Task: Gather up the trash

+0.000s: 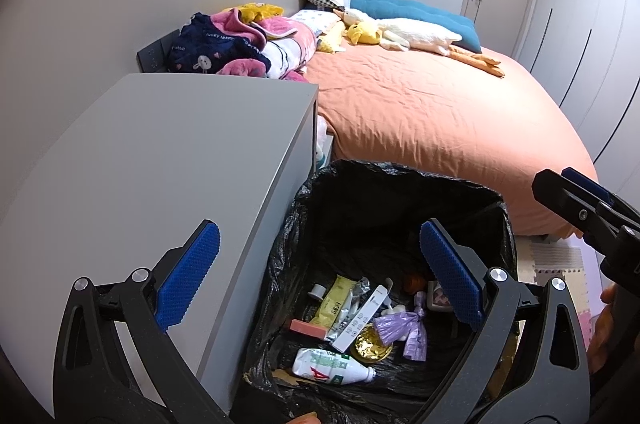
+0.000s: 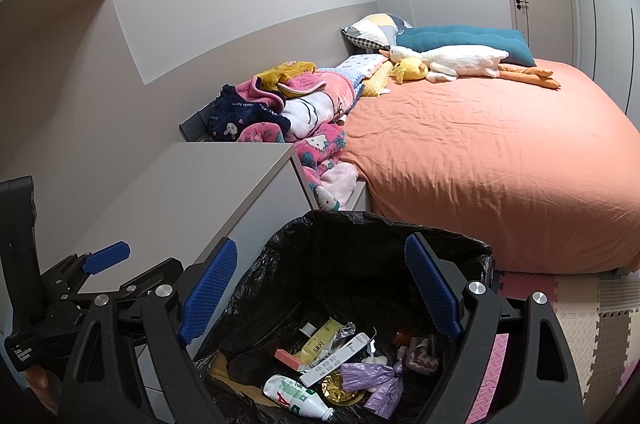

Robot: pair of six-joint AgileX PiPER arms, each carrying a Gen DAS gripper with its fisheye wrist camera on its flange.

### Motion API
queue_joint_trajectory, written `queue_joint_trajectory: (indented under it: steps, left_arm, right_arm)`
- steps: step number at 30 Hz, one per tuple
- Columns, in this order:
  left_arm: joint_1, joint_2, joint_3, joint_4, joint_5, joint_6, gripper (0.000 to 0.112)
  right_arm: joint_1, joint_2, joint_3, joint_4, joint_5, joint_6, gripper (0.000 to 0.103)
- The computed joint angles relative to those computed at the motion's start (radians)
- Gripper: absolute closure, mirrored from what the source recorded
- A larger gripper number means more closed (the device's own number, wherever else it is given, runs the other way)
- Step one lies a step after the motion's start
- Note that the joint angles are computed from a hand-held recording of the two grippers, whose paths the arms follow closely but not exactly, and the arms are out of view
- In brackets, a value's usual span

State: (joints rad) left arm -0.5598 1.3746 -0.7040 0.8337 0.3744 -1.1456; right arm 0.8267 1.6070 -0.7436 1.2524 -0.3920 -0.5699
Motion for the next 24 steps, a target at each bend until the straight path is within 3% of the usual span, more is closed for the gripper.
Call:
queue_joint_trajectory:
  steps: [5,24]
  left_arm:
    - [-0.013,0.016,-0.013,0.020,0.032,-0.012,0.016]
    - [-0.010,-0.008,0.010,0.067,0.013,-0.051,0.016]
  right_arm:
    - [0.001,0.001,0.000,-0.002,-0.002,0.002,0.017]
    - [0.004,0.002,-0.001,0.006,-0.001,-0.005,0.017]
